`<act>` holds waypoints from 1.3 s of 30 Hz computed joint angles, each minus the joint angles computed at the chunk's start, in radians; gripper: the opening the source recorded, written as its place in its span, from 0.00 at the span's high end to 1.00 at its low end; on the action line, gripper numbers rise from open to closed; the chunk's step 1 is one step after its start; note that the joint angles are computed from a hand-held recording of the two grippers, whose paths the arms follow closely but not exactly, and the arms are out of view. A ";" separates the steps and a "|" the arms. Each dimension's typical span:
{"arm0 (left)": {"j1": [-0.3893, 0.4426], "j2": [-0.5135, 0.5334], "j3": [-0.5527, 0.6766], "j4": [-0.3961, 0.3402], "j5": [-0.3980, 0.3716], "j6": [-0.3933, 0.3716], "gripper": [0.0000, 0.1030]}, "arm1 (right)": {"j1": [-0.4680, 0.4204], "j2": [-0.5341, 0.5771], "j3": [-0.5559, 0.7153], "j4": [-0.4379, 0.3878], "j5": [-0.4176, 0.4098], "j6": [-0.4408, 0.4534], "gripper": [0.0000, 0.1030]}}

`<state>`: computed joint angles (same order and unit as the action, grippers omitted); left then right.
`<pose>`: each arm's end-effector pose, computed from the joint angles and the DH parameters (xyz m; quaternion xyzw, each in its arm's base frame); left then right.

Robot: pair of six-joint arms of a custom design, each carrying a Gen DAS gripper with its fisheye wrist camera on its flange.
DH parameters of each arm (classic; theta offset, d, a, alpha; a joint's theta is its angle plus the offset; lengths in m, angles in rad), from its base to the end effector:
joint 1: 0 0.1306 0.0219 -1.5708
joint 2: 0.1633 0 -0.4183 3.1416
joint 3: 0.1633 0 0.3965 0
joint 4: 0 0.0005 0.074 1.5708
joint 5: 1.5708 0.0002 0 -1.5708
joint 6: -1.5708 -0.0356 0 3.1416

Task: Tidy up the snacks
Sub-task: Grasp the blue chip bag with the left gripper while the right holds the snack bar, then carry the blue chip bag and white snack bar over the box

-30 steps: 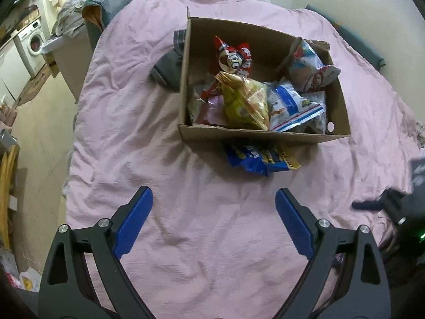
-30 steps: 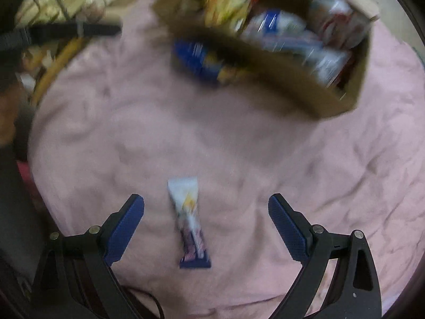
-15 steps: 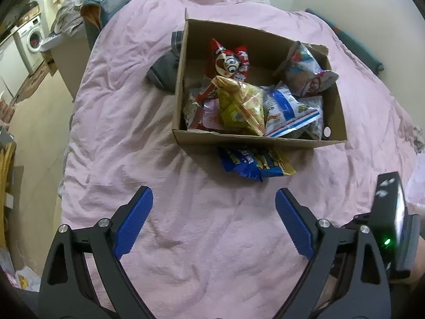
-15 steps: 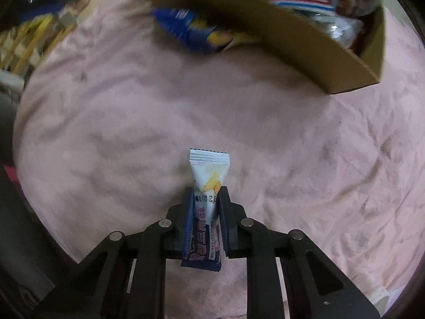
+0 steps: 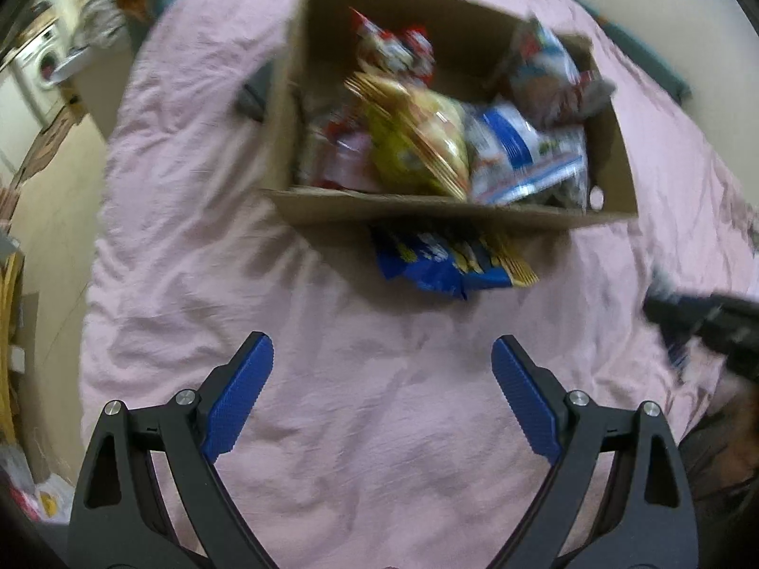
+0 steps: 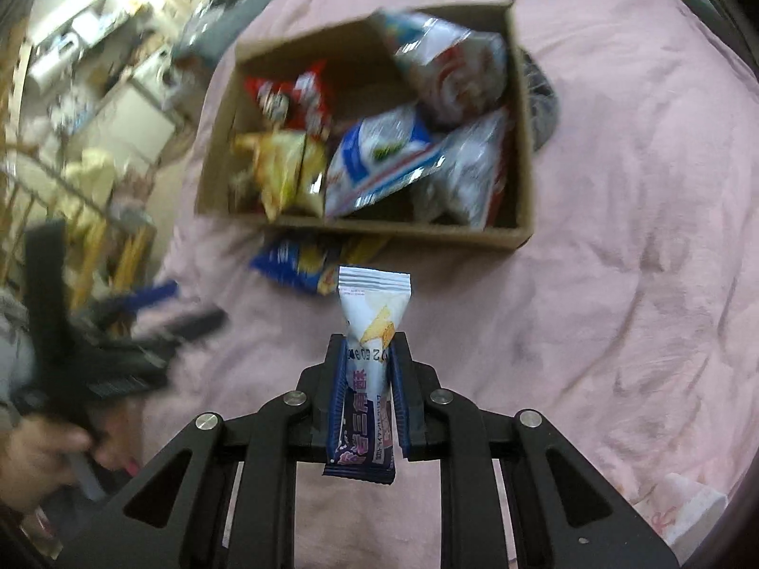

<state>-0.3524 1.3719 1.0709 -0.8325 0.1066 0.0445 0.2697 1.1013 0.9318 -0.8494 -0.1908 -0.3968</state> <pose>0.4038 -0.1531 0.3319 0.1609 0.9615 -0.0937 0.2021 0.3295 0.0976 0.3697 0.0349 0.9575 0.1753 0.2263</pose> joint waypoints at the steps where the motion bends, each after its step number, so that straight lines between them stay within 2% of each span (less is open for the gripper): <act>1: -0.011 0.016 0.007 0.002 -0.004 0.005 0.11 | -0.005 -0.002 0.000 0.009 -0.003 -0.010 0.82; 7: -0.054 0.127 0.069 0.038 0.073 0.078 0.11 | -0.016 -0.031 -0.025 0.046 -0.025 -0.050 0.82; 15: -0.098 0.237 0.133 0.070 0.004 0.106 0.11 | -0.049 -0.016 -0.016 0.058 -0.071 -0.045 0.82; 20: -0.096 0.295 0.170 0.017 0.032 0.134 0.12 | -0.059 0.001 -0.007 0.067 -0.081 -0.054 0.82; 22: -0.097 0.304 0.169 0.009 0.028 0.131 0.18 | -0.059 0.005 -0.004 0.071 -0.085 -0.059 0.82; 24: -0.099 0.307 0.167 0.004 0.021 0.113 0.36 | -0.058 0.011 0.000 0.074 -0.085 -0.058 0.82; 25: -0.100 0.304 0.164 0.006 0.022 0.103 0.41 | -0.055 0.013 0.001 0.074 -0.083 -0.057 0.82; 27: -0.103 0.295 0.158 0.009 0.018 0.082 0.72 | -0.050 0.015 0.002 0.074 -0.082 -0.056 0.82; 30: -0.097 0.286 0.161 0.000 0.024 0.079 0.78 | -0.046 0.023 0.006 0.073 -0.079 -0.055 0.82; 39: -0.057 0.195 0.113 -0.008 0.055 0.055 0.80 | -0.059 0.027 0.003 0.072 -0.071 -0.069 0.82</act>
